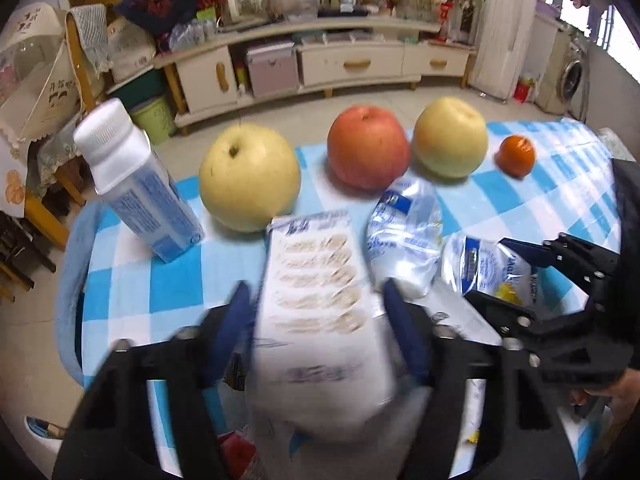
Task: Collect trash
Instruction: 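Grasp the white printed paper carton with the left tool while the right tool grasps the clear plastic packet, then carry the carton and clear packet over the pink bucket and open both tools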
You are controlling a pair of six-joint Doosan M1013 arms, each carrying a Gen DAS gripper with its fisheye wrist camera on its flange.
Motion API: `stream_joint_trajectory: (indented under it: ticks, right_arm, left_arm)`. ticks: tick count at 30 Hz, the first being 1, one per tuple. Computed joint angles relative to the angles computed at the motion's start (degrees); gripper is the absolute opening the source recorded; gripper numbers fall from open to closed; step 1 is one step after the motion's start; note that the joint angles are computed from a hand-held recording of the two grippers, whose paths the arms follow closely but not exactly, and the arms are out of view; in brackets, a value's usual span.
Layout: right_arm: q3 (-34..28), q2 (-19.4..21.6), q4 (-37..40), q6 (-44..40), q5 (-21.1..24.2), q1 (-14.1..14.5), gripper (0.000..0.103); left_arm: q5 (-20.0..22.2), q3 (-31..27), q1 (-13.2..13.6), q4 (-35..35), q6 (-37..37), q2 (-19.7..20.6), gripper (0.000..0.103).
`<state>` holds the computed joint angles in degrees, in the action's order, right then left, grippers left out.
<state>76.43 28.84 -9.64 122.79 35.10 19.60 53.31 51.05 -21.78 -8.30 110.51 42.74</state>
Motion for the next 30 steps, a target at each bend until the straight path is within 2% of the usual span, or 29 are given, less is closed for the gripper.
stream_joint_trajectory:
  ticks: [1, 4, 13, 23, 24, 25, 27, 30]
  right_arm:
    - [0.1, -0.1, 0.8, -1.0, -0.3, 0.0, 0.063]
    - [1.1, -0.6, 2.5, -3.5, -1.0, 0.0, 0.058]
    - [3.8, -2.6, 4.9, -6.7, -1.9, 1.0, 0.057]
    - [8.5, -6.2, 2.2, -5.6, -2.1, 3.7, 0.054]
    - [9.2, -6.7, 1.4, -4.5, -2.5, 4.0, 0.048]
    - [9.5, -7.1, 0.6, -3.6, -2.5, 4.1, 0.035]
    - [10.7, -8.2, -0.1, -1.6, -3.5, 4.3, 0.025]
    - [12.3, -9.1, 2.1, -2.1, -4.6, 4.0, 0.025]
  left_arm:
    - [-0.1, 0.0, 0.0, -0.1, -0.2, 0.0, 0.062]
    - [-0.9, 1.5, 0.3, -1.1, -0.2, -0.7, 0.061]
    - [-4.3, 9.0, 0.2, -2.8, 0.2, -4.9, 0.06]
    - [-11.4, 21.3, 0.7, -11.2, 2.8, -12.0, 0.06]
    - [-12.4, 22.5, 0.8, -12.3, 3.2, -12.7, 0.06]
    - [-13.7, 24.0, 0.9, -13.4, 3.7, -13.6, 0.06]
    - [-15.2, 26.4, 1.4, -16.9, 5.1, -15.0, 0.059]
    - [-17.3, 29.6, 2.2, -22.7, 7.5, -16.8, 0.059]
